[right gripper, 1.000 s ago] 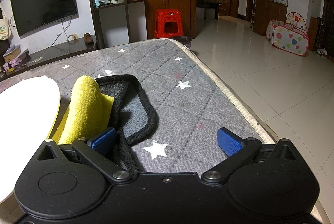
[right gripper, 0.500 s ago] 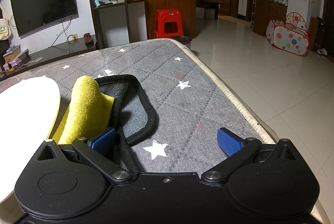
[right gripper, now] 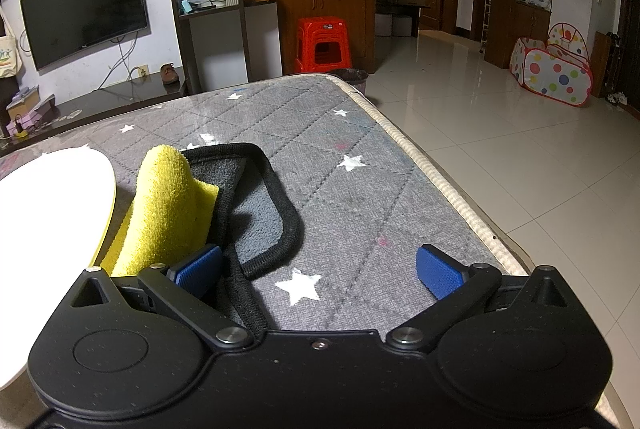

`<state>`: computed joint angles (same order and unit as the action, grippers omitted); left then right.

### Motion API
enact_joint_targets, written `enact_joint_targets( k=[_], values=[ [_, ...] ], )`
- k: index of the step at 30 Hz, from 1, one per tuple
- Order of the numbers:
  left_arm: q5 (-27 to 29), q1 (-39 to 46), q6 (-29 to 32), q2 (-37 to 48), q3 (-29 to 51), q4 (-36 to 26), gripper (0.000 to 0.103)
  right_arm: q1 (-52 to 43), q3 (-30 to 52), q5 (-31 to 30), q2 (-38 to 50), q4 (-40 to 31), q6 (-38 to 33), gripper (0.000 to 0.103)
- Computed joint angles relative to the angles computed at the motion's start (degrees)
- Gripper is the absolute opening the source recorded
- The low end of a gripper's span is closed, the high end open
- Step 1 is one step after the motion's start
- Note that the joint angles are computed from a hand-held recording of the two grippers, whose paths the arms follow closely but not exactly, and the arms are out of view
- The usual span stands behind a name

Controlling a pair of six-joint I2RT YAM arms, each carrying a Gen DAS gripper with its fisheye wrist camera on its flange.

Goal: Clean bowl

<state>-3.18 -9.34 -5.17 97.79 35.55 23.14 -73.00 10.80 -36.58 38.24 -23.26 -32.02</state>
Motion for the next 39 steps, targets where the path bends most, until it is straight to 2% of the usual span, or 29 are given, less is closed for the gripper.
enact_joint_targets(
  k=[10,39],
  values=[
    [0.01,0.04,0.06,0.00,-0.01,0.01,0.103,2.45,-0.72,1.57,-2.09,-0.01,2.34,0.103],
    [-0.02,0.00,0.05,0.15,0.04,0.10,0.103,3.08,-0.83,1.95,-1.61,0.91,2.95,0.103]
  ],
)
